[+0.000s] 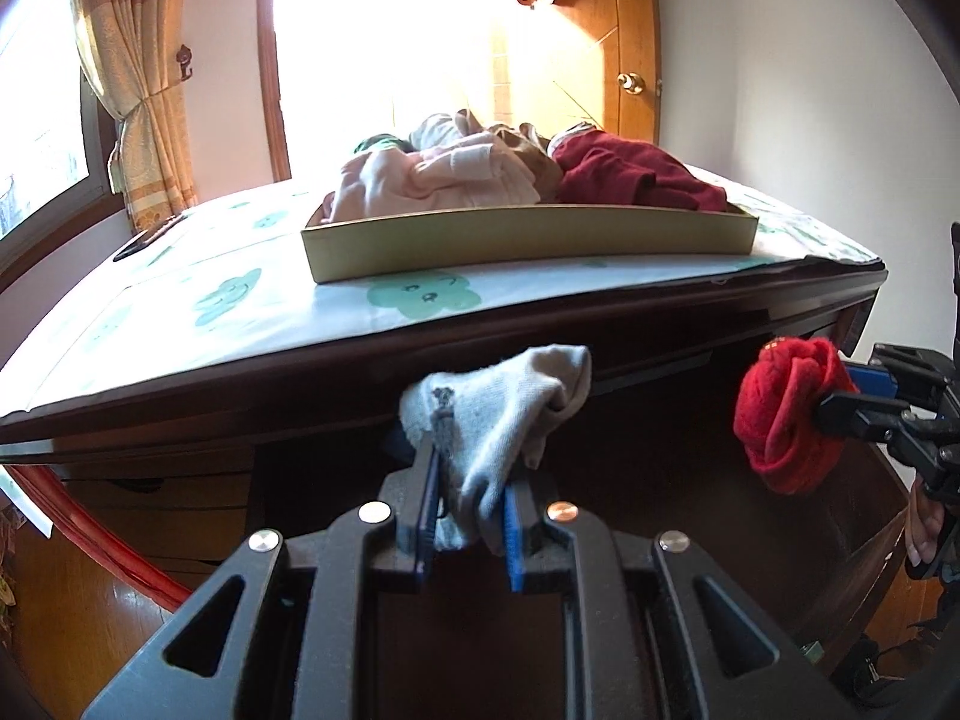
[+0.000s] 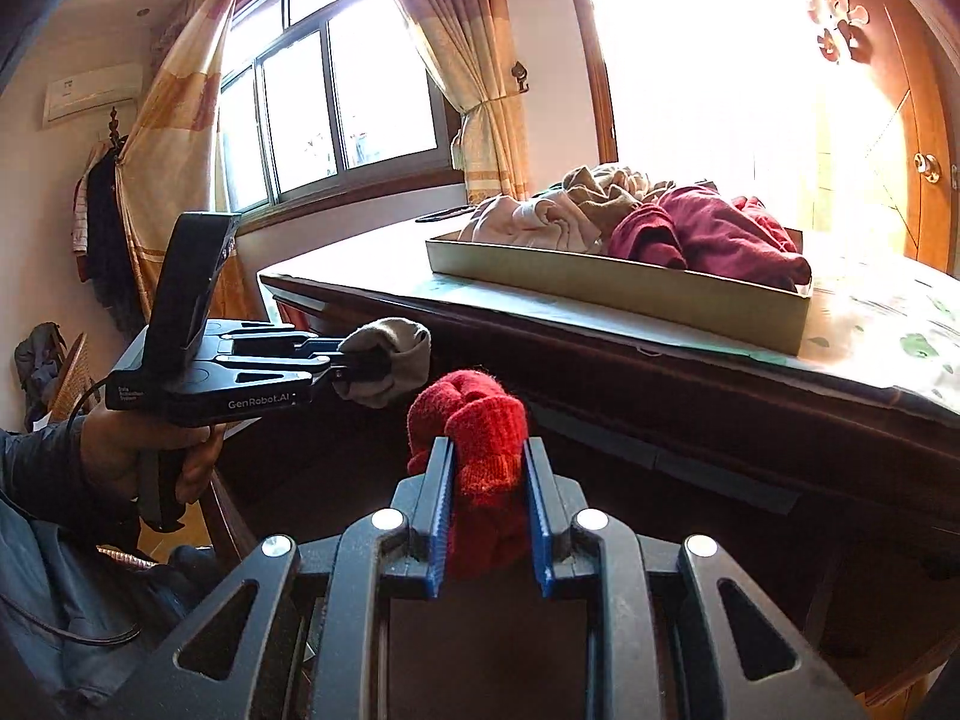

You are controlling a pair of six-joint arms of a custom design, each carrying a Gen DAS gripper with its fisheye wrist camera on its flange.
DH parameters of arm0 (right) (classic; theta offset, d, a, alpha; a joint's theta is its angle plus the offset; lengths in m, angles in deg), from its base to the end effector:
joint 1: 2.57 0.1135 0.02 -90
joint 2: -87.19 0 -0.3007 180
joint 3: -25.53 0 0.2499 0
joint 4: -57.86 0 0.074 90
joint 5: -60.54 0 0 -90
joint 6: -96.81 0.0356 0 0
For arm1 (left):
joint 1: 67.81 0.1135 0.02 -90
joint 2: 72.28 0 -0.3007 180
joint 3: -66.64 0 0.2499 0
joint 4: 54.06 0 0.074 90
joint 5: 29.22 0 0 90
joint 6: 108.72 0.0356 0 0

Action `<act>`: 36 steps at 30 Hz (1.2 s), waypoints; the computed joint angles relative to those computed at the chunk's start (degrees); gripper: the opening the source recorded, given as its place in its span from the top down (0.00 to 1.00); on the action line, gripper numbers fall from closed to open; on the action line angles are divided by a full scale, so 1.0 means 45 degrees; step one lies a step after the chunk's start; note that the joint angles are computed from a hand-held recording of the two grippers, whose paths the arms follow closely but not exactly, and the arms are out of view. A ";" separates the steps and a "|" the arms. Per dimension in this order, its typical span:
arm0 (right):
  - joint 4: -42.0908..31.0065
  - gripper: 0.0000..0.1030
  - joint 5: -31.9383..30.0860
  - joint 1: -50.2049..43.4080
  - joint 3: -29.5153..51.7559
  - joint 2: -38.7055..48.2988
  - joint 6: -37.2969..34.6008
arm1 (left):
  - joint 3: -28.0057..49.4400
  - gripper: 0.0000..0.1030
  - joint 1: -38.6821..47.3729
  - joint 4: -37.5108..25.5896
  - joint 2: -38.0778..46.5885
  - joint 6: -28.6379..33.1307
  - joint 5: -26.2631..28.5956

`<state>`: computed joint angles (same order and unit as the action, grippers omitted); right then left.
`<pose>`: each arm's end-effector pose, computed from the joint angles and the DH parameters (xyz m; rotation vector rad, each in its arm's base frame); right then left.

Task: Take underwear out of drawer
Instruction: 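Lift the bright red sock and white sock up out of the drawer with both tools, then carry both held socks over the beige tray and lower them with both tools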

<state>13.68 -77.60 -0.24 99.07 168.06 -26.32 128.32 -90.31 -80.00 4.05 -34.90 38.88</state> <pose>0.2797 0.0379 0.3020 -0.9915 1.9806 0.7396 0.2564 -0.0918 0.2728 -0.0746 2.2185 0.0668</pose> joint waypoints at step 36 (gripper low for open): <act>0.0353 0.76 -0.0473 -0.0146 0.3342 0.0713 0.1943 | 0.3592 0.85 -0.0095 -0.0841 0.0217 0.2191 -0.0597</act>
<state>15.26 -79.73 -0.90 114.11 171.27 -17.58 144.48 -90.73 -83.78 5.03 -25.04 36.19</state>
